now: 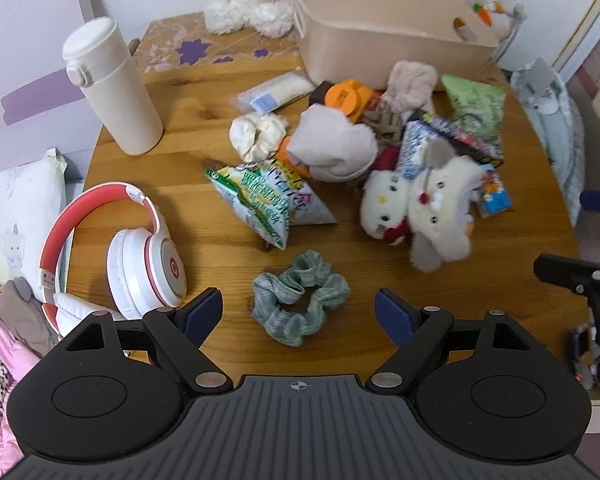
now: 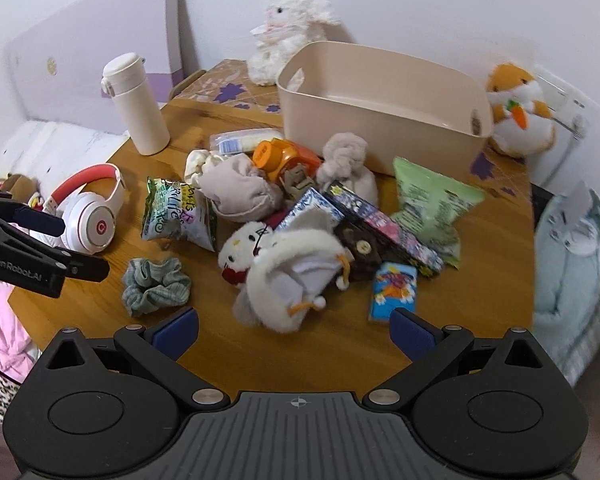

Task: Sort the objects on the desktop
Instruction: 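Grasp the green plaid scrunchie with the left gripper while the right grasps the white plush toy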

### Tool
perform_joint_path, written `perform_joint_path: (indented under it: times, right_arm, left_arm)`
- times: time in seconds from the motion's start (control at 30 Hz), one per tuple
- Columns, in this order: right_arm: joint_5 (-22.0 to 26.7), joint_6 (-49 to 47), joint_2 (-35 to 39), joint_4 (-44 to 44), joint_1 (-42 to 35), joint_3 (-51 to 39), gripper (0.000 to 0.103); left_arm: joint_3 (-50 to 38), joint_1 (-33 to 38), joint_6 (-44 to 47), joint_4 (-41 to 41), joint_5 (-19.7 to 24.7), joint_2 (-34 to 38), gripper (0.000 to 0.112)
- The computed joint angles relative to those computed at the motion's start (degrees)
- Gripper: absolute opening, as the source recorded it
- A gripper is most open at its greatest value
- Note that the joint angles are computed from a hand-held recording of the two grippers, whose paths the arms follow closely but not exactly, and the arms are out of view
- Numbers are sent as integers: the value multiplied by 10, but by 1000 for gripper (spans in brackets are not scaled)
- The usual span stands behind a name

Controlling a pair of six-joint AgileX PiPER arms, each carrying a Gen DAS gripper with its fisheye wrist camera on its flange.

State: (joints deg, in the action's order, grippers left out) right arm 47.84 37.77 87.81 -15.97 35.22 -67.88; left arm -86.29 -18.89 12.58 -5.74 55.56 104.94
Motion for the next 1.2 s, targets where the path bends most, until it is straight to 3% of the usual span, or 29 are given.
perform_joint_path:
  times: [0.33,0.73,0.83,1.0,1.2]
  right_arm:
    - [-68,-84,96,47,-48,-28,103]
    - [-126,-46,164,23,-57,-38,102]
    - [-138,-47,176,21,-56,-40,94]
    - [-155,-16,191,8,-59,-40,85]
    - [-190,-29,184,36,-67,-15,52]
  left_arm:
    - [-25,-5,-30,2,-24,79,85]
    - [-9,-11,-53,-8,-90,137,85]
    - [10,-13,-57,-15,-122,141,84]
    - [15,-21,-55,-9,-146,156,74]
    - [5,-28,-24,-21,-157,170,55]
